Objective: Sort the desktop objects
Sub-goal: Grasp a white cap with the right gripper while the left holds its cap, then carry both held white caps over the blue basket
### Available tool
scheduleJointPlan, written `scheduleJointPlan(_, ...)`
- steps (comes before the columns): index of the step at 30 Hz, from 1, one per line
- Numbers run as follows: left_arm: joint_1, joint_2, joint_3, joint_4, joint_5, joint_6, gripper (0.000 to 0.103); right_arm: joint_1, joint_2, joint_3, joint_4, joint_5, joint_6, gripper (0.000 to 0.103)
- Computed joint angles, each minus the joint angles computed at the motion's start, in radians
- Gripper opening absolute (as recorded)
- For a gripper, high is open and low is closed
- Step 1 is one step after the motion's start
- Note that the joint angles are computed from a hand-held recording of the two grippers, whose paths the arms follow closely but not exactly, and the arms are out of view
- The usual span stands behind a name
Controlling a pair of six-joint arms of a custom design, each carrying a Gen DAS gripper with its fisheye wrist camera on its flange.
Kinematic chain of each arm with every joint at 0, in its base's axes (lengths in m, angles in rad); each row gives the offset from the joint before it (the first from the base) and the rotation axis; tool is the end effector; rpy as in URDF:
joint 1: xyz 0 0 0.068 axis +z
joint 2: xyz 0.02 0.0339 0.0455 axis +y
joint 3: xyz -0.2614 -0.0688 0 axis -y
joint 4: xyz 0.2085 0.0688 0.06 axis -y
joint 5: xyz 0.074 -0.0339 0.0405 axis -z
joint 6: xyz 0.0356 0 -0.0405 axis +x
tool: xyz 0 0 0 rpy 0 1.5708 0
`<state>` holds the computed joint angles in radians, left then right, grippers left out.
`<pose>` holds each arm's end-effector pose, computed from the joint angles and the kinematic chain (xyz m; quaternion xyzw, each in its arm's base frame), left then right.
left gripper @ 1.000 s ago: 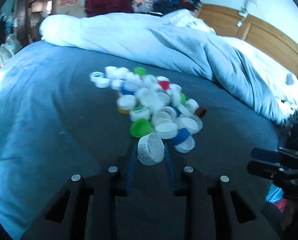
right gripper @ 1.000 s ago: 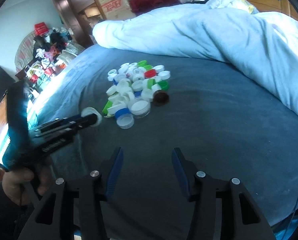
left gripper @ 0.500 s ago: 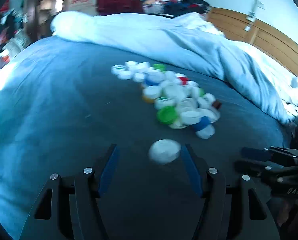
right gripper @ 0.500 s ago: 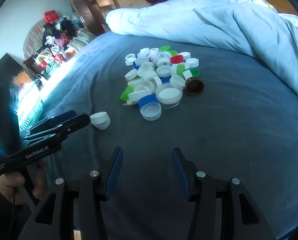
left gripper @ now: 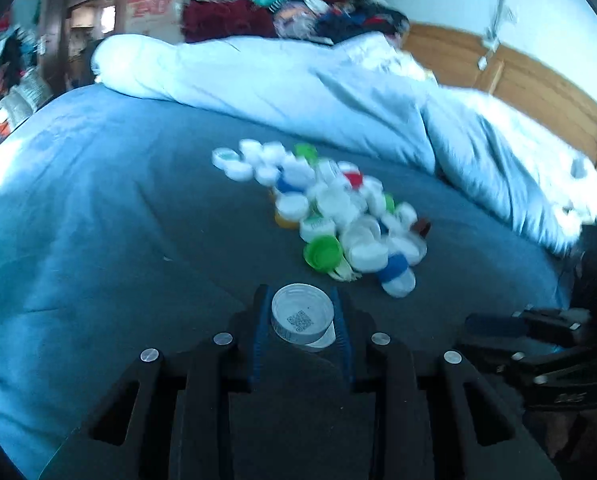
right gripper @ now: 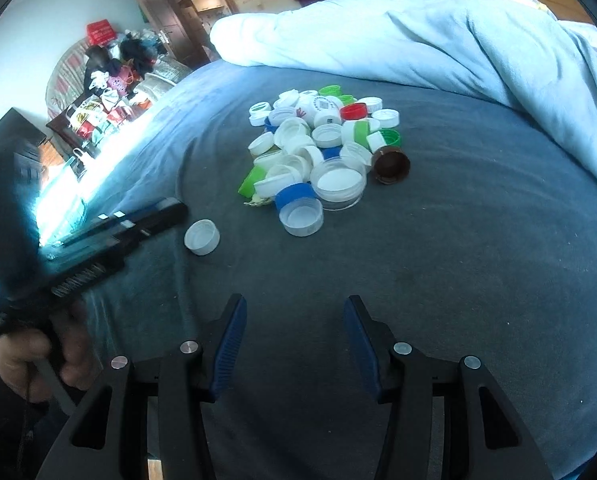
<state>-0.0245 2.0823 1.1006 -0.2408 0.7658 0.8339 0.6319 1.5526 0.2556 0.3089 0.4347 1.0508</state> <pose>0.3470 -0.0332 0.1077 0.4390 0.8038 -0.2750 0.2926 0.1605 0.0989 0.1016 0.2551 0.9020 0.0715 0.3409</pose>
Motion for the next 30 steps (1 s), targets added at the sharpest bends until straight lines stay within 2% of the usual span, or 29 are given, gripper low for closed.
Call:
scheduleJointPlan(1,0.015,0.012,0.031,-0.032,0.011,-0.004,0.026,0.002,0.004,0.004,0.002,0.001,-0.005,0.055)
scheduleJointPlan(3,0.035,0.011,0.029,0.015,-0.017,-0.029,0.026,-0.002,0.018,0.013,0.033,-0.007,-0.027,0.055)
scheduleJointPlan(6,0.052,0.031,0.071,-0.019,-0.042,-0.023,0.026,-0.034,0.088,0.074,0.098,-0.061,-0.131,0.054)
scheduleJointPlan(8,0.058,0.030,0.075,-0.025,-0.050,-0.020,0.026,-0.052,0.146,0.131,0.133,-0.081,-0.197,0.051)
scheduleJointPlan(11,0.071,0.027,0.087,-0.062,-0.047,-0.005,0.026,-0.107,0.256,0.237,0.159,-0.120,-0.283,0.042)
scheduleJointPlan(16,0.088,0.019,0.101,-0.116,-0.034,0.017,0.026,-0.161,0.404,0.353,0.158,-0.182,-0.335,0.041)
scheduleJointPlan(19,0.095,0.013,0.113,-0.137,-0.026,0.020,0.026,-0.154,0.441,0.385,0.154,-0.169,-0.347,0.041)
scheduleJointPlan(21,0.096,0.010,0.118,-0.145,-0.026,0.024,0.026,-0.146,0.451,0.400,0.139,-0.146,-0.346,0.040)
scheduleJointPlan(23,0.097,0.001,0.114,-0.150,-0.029,0.033,0.026,-0.141,0.452,0.407,0.127,-0.133,-0.347,0.033)
scheduleJointPlan(25,0.099,-0.026,0.091,-0.134,-0.045,0.035,0.026,-0.140,0.433,0.396,0.125,-0.132,-0.332,0.032)
scheduleJointPlan(30,0.131,-0.134,0.025,-0.106,-0.048,0.047,0.026,-0.054,0.265,0.367,-0.023,-0.020,-0.221,0.032)
